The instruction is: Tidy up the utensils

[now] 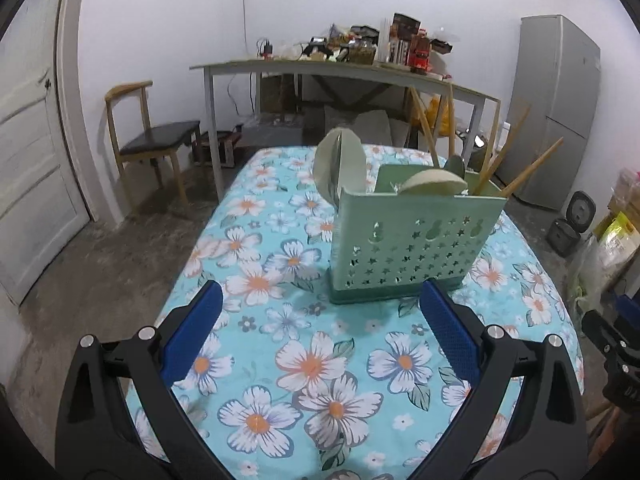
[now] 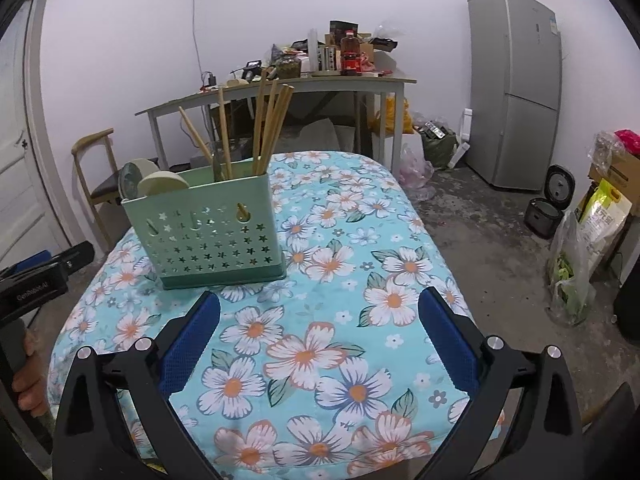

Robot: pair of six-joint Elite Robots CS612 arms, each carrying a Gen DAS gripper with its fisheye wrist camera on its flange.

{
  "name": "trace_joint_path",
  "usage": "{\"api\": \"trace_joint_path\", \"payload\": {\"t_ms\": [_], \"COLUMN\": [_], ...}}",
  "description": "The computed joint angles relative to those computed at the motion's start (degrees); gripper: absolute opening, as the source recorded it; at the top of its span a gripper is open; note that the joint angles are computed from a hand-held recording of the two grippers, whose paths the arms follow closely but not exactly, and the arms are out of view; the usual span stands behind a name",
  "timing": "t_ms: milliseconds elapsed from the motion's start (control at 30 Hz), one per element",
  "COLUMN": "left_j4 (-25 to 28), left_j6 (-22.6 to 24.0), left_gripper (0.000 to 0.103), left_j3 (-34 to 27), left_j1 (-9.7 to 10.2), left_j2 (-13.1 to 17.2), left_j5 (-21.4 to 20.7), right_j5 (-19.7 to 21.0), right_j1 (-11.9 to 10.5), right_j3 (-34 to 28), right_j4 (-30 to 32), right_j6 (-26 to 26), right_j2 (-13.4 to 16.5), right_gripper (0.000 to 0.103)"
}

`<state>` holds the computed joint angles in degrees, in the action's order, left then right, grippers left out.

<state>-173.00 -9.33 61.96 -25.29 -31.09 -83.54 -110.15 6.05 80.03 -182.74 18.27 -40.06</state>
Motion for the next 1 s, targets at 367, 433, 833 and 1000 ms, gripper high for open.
{"api": "trace_joint_path", "payload": {"t_ms": [367,433,833,1000], "left_j4": [6.43,6.87,8.97,10.75], "left_j6": [1.77,2.27,0.52,-0.25], "left_gripper": [0.095,0.095,0.095,0.095], "left_j3": [-0.96,-1.09,-2.4,-2.66], "left_j1": [-0.68,-0.82,-0.84,-0.99], "left_j2": [-0.06,-0.08,0.09,0.07], "left_j5": [1.62,2.36,2.71,2.88], "right_j5": [2.2,2.99,3.69,3.66], "right_j1": [-0.47,-0.68,-0.91,-1.03], "right_j3": [0.11,0.04,-0.33,-0.22], "right_j4": [1.83,3.22,5.12,5.25], "right_j6": [0.35,1.38,1.34,1.06], "right_j2": [-0.17,-0.33,-0.45,-0.5], "right_gripper": [0.097,0.097,0.097,0.097]}}
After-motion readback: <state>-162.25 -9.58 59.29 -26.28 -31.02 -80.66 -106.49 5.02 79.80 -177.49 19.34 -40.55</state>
